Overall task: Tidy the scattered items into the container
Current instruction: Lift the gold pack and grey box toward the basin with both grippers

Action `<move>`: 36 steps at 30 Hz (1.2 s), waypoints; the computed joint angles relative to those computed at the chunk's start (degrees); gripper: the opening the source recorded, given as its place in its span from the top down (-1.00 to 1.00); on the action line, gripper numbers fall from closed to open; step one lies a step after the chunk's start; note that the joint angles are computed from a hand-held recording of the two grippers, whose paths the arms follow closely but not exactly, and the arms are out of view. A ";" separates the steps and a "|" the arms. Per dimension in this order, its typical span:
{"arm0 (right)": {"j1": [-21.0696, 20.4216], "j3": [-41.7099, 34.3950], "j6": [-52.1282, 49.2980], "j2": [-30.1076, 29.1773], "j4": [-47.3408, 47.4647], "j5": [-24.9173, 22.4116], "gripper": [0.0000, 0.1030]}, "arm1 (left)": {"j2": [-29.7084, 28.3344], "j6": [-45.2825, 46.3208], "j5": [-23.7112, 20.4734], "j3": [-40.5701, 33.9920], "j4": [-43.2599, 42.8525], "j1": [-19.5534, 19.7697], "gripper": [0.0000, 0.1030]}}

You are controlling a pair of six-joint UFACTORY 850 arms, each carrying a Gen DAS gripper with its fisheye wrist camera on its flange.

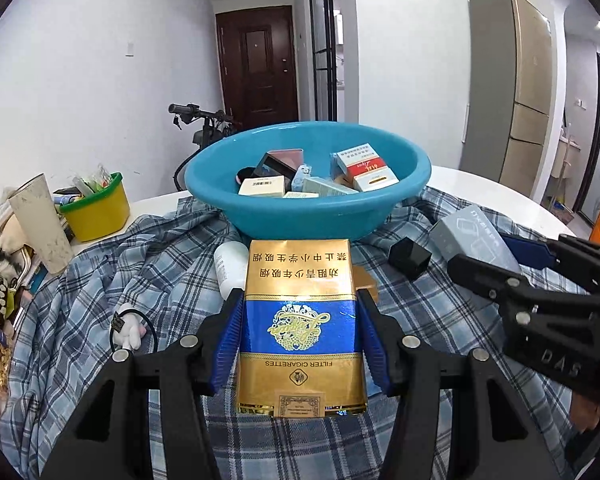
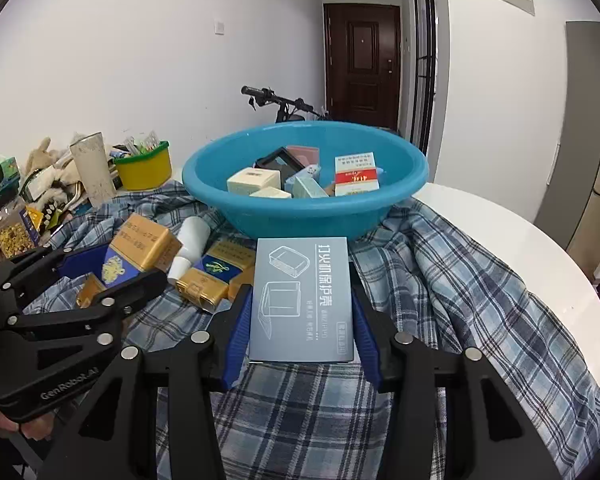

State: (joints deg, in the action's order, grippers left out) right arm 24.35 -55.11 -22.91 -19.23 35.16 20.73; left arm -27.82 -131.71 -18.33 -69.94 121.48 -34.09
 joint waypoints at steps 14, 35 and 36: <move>0.67 0.05 -1.86 0.44 0.03 0.45 0.11 | 0.65 -1.85 -0.24 0.35 1.89 0.03 -0.10; -1.54 -3.92 0.95 0.83 -2.90 1.61 0.11 | -0.41 4.28 1.34 -5.42 -1.53 0.94 -0.10; -1.59 -4.19 0.81 0.87 -2.80 1.80 0.11 | -0.52 4.44 1.66 -5.97 -1.81 1.10 -0.10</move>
State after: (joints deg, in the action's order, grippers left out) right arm 22.75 -59.29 -22.11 -18.36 32.36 22.54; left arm -28.34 -127.27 -16.67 -75.90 119.67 -32.99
